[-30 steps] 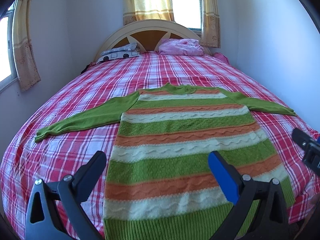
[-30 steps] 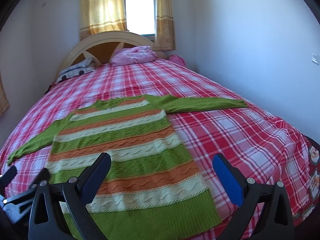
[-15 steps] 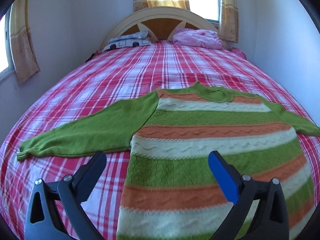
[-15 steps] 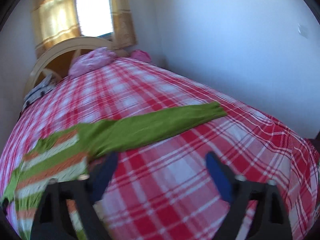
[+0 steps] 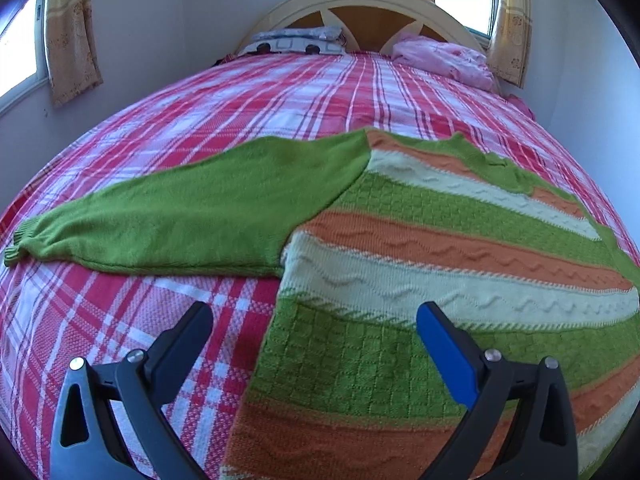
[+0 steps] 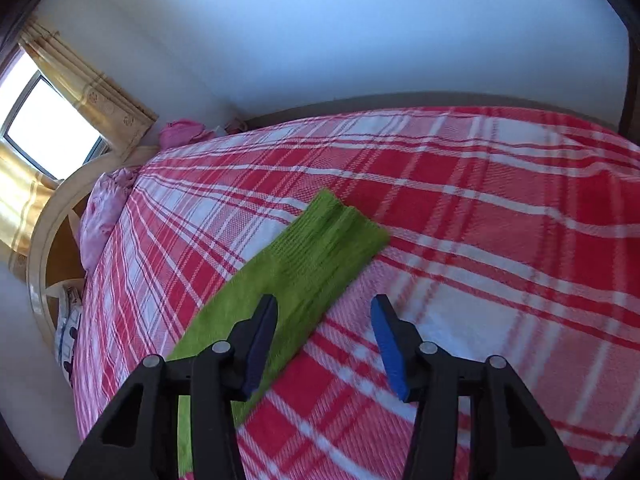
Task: Fold small clothes
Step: 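Grasp the green sleeve cuff with the right gripper, then fold the held sleeve across the sweater body and open the right gripper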
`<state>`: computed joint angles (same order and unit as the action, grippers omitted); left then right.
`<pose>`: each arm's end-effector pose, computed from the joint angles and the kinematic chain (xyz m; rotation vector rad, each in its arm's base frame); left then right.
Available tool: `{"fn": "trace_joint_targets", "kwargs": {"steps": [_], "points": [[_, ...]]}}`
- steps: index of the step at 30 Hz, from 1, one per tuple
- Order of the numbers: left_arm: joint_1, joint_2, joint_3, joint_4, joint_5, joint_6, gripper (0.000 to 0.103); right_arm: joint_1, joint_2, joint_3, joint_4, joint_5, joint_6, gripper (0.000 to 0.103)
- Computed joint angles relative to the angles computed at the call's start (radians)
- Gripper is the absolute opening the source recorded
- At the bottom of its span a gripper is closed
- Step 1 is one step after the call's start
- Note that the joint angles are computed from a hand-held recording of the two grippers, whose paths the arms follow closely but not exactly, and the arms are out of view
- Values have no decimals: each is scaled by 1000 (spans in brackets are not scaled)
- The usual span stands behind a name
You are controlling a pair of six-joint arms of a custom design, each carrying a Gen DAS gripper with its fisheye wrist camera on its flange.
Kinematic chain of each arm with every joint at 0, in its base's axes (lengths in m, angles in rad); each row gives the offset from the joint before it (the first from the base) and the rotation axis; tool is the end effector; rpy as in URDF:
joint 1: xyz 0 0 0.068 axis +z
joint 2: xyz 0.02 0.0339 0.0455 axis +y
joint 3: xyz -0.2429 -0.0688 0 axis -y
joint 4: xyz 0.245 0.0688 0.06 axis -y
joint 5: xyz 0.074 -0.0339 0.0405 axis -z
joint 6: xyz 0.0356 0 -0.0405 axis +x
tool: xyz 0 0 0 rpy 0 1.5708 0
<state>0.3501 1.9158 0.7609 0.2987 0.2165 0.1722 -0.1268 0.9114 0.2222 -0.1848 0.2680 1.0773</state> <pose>0.3101 0.1051 0.0601 -0.1161 2.3978 -0.0206 0.1654 -0.0306 0.1129 1.4580 1.9141 0.1113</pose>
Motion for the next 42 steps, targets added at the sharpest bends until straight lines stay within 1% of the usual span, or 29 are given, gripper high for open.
{"fn": "trace_joint_targets", "kwargs": {"steps": [1, 2, 3, 6, 7, 8, 10, 13, 15, 19, 21, 24, 27, 29, 31, 32, 34, 38, 39, 40, 42], "points": [[-2, 14, 18, -21, 2, 2, 103, 0, 86, 37, 23, 20, -8, 50], [-2, 19, 26, -30, 2, 2, 103, 11, 140, 61, 41, 50, -9, 50], [-1, 17, 22, -27, 3, 2, 103, 12, 173, 73, 63, 60, -5, 50], [-3, 9, 5, -11, 1, 7, 103, -30, 237, 84, 125, 37, -8, 48], [-4, 13, 7, -8, 1, 7, 103, -40, 249, 87, 134, 33, -11, 41], [-4, 12, 5, -6, 1, 7, 103, -47, 268, 100, 121, 34, -23, 28], [-3, 18, 12, -5, 6, 5, 103, -73, 289, 107, 121, 21, -68, 15], [1, 21, 14, -3, 15, 4, 103, -119, 226, 66, 134, -36, -138, 9], [0, 21, 13, -1, 16, 3, 103, -111, 151, 50, 93, -38, -134, 7], [5, 22, 12, 3, 29, 2, 103, 2, -9, 82, -51, 58, -106, 7], [10, 21, 10, 5, 39, 2, 103, 94, -20, 155, -133, 123, -103, 7], [18, 21, 8, 10, 58, 0, 103, 283, 48, 307, -231, 240, -70, 7], [28, 21, 4, 16, 80, -2, 103, 458, 172, 460, -272, 321, -33, 7], [33, 21, 3, 19, 91, -5, 103, 579, 308, 592, -280, 355, -16, 7], [38, 21, 2, 23, 102, -7, 103, 662, 426, 698, -273, 371, -14, 7], [39, 21, 1, 25, 107, -8, 103, 714, 516, 780, -266, 374, -21, 7], [44, 19, -2, 27, 116, -10, 103, 772, 648, 898, -248, 365, -37, 7], [68, 10, -10, 28, 161, -18, 103, 872, 945, 1182, -201, 295, -67, 7], [87, 4, -5, 8, 183, -26, 103, 893, 1016, 1256, -199, 280, -70, 7], [103, -4, -1, -13, 195, -30, 103, 916, 1107, 1363, -209, 262, -78, 7], [150, -24, 4, -56, 239, -16, 103, 948, 1249, 1540, -247, 238, -91, 7]]}}
